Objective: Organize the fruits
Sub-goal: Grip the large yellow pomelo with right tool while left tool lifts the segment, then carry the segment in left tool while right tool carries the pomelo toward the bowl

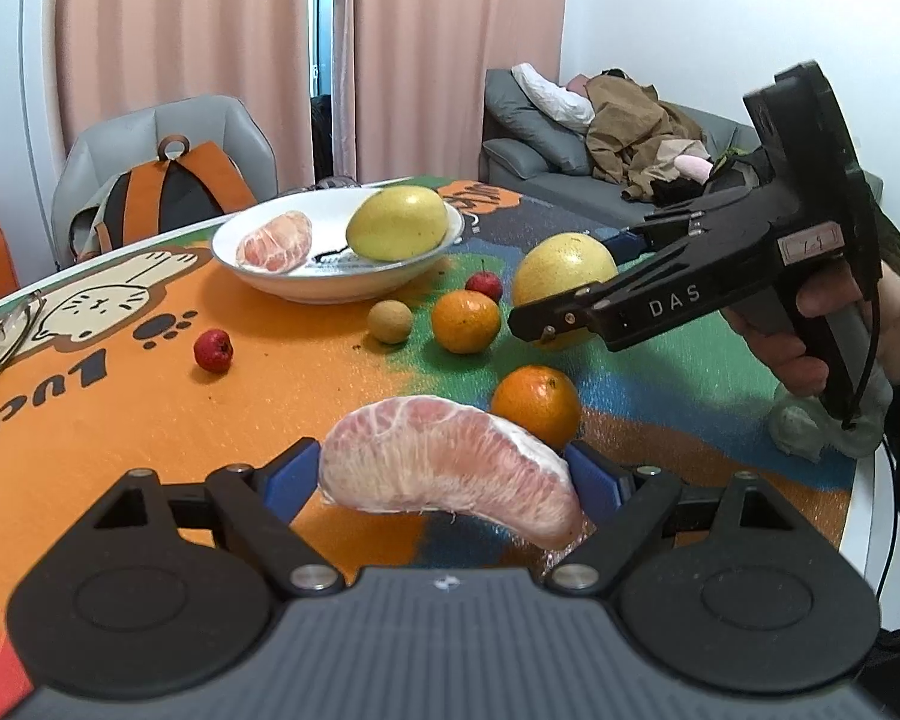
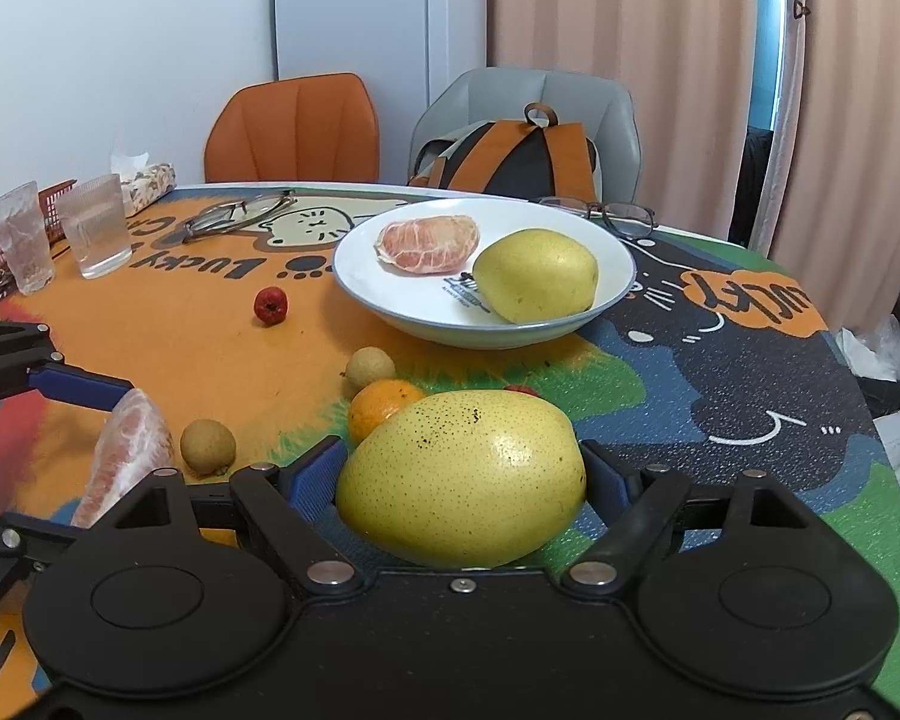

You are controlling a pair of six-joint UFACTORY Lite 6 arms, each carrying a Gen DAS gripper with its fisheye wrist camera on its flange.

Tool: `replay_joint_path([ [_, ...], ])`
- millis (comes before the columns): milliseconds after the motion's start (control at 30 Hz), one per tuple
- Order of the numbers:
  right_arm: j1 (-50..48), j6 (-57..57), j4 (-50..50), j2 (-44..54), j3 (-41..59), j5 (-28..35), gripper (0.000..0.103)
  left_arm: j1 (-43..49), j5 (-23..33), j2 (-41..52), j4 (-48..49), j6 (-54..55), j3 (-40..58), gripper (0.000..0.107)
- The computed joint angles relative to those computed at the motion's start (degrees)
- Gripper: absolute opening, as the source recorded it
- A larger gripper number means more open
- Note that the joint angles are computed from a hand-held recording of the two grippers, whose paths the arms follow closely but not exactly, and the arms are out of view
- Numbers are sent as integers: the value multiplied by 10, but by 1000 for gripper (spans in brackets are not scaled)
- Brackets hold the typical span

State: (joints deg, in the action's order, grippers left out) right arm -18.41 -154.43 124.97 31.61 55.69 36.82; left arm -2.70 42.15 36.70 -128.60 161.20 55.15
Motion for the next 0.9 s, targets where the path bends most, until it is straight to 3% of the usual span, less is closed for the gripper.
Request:
replay_joint_path([
  [300,-1,26,-14,-2,23,-4,80,4,-8,-10,10,-40,31,87],
  [900,0,136,-71,30,130,-29,80,-35,-84,101,67,-177,277,87],
])
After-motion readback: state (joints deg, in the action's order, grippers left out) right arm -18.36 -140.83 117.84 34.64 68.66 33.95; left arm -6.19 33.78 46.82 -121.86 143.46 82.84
